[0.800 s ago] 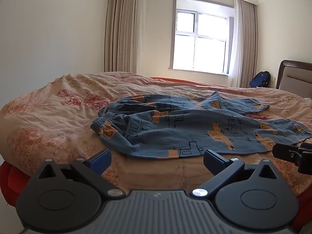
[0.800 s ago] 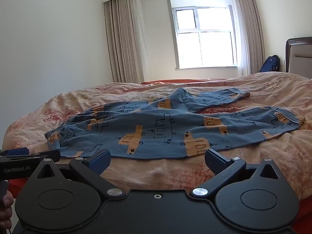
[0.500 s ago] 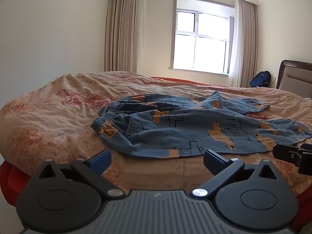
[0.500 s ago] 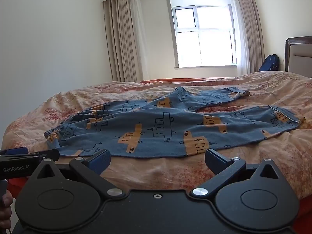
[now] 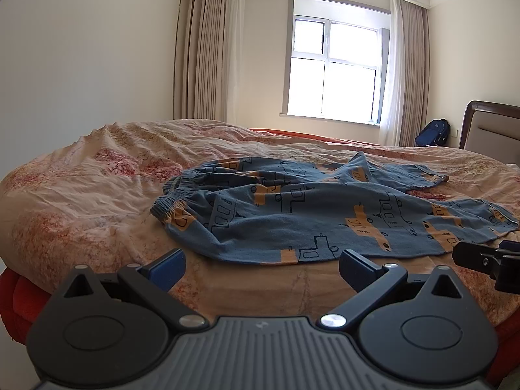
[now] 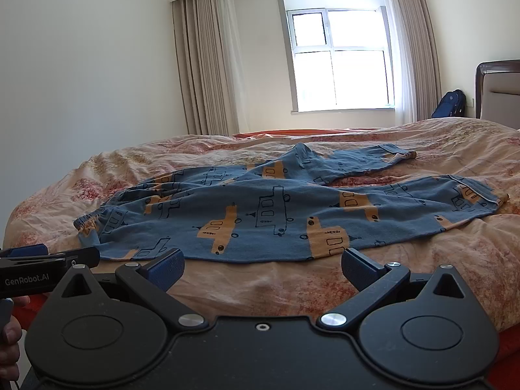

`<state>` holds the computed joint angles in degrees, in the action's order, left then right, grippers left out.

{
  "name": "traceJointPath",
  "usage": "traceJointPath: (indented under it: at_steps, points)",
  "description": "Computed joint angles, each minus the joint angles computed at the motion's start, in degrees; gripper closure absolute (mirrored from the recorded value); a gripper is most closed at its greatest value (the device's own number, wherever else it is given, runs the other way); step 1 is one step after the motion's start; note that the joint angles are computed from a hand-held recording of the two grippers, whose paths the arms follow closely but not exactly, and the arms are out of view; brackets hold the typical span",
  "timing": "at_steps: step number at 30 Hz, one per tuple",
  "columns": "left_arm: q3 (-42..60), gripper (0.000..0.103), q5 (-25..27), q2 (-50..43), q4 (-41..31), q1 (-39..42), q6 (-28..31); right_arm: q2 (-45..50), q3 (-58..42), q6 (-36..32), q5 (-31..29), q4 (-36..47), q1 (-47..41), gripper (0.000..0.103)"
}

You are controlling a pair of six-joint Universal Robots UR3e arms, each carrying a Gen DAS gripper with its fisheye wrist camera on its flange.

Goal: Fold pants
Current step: 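Move both grippers toward the blue truck-print pajama pants on the bed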

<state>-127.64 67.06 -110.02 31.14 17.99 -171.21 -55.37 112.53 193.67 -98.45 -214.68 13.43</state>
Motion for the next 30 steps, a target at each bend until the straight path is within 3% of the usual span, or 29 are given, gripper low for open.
traceJointPath:
  at_steps: [30]
  points:
    - [0.2, 0.0, 0.6, 0.5, -1.0, 0.1, -1.0, -0.8, 0.4, -0.8, 1.5, 0.2, -0.6, 0.0]
